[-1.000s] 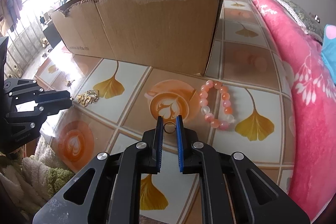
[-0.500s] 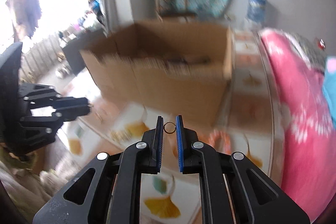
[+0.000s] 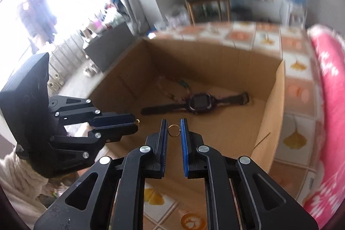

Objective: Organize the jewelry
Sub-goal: 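Carry the gold ring over the box and open the right gripper, then withdraw the right gripper from the box toward the gold charm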

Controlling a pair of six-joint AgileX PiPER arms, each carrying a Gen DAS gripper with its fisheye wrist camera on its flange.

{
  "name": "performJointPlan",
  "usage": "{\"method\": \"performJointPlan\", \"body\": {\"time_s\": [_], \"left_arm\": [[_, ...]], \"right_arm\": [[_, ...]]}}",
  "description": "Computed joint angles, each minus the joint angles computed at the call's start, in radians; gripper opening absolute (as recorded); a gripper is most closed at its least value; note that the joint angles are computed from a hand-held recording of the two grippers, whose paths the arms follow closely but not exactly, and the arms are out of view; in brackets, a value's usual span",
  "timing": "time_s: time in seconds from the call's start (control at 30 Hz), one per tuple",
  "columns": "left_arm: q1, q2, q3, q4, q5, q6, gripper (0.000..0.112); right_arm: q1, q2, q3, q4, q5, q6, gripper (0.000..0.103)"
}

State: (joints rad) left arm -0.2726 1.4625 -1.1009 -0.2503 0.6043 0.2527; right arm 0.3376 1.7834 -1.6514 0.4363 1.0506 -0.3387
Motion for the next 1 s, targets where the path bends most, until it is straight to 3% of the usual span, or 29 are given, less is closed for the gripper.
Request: {"method": "performJointPlan", "body": {"time_s": [0.2,0.4,0.53,0.7,1.0], "left_arm": [[0.012,0.166,-0.142,-0.010,0.089,-0.024,0.011],[-0.007,0.227,-0.206,0.006,0.116,-0.063,0.011],[-0.005,0.242,-0.230,0.002,0.122,-0.078,0.012],[0.034,0.247,-0.236,-0.101,0.130,-0.035,0.016],[0.070,0.151,-0.161,-0.181,0.083,0.023,0.017]], "right_arm": [[0.012,0.126,-0.109,-0.108,0.056,0.064,0.010],[0.004,0.123,-0.106,-0.149,0.042,0.061,0.012],[-0.006,0.121,-0.104,-0.127,0.046,0.047,0.015],[-0.009,0.083,-0.055,-0.133,-0.014,0.036,0.024],[-0.089,0.009,-0.017,-0.029,-0.041,-0.013,0.024]]}}
